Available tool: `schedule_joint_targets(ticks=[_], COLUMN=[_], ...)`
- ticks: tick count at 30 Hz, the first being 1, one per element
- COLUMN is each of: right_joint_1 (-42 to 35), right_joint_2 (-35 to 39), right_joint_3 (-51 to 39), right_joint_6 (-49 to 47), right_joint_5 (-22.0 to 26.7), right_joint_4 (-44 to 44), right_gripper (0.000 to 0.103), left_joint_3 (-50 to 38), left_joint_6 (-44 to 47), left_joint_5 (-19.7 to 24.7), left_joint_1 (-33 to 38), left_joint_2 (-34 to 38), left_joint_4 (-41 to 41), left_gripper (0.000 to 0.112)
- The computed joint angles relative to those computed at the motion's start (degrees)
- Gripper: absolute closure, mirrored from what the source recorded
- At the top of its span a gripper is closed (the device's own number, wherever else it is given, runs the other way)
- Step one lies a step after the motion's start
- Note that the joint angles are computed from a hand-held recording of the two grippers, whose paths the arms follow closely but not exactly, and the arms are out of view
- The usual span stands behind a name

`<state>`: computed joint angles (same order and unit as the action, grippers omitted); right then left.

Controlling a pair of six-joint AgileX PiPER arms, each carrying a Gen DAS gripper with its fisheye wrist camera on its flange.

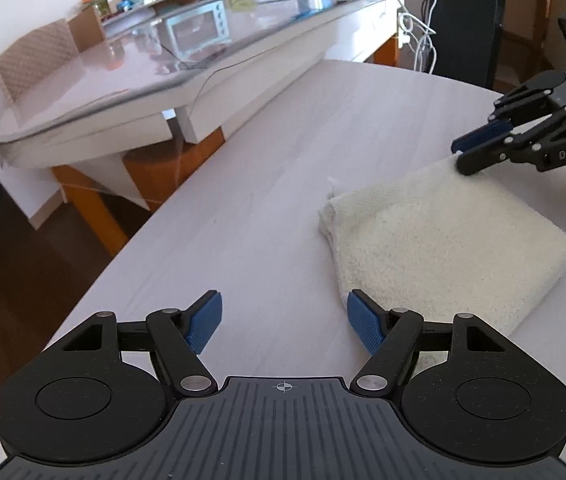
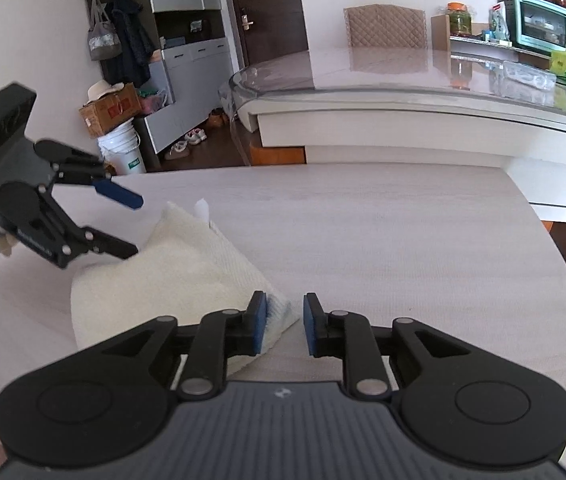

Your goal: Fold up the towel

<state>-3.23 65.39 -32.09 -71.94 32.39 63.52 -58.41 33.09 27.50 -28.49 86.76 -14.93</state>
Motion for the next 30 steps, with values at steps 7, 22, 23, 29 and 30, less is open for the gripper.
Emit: schedule_joint_targets(ticks=[7, 22, 23, 29, 30], right_joint_1=[-0.9, 22.9, 22.6, 15.3, 14.7], right_joint_2=[-9.0, -17.5, -17.5, -18.7, -19.7], right_joint_3=[1.6, 5.7, 5.7, 6.1, 6.1], right_joint_6=[5.2, 33.7, 32.9, 23.8, 24.5], right_joint_5=[7.0, -1.6, -1.5, 2.7, 3.0], right_joint_4=[-3.8, -32.0, -31.9, -22.9, -22.3], right_gripper=[0.080, 0.082, 0.081, 0.081, 0.081], left_joint_3=[3.4, 13.6, 13.7, 16.3, 16.7], left_joint_6=[0.1, -16.2, -17.1, -34.5, -38.4], left_joint_5=[-0.7, -5.0, -4.8, -3.3, -3.1], left_joint_1=[-0.2, -8.9, -9.2, -14.8, -15.9], left_joint_2=[-5.5, -12.2, -12.4, -16.2, -17.0], left_joint_4=[-1.8, 9.5, 10.1, 22.9, 26.0], left_gripper=[0.038, 0.038, 0.038, 0.038, 0.038])
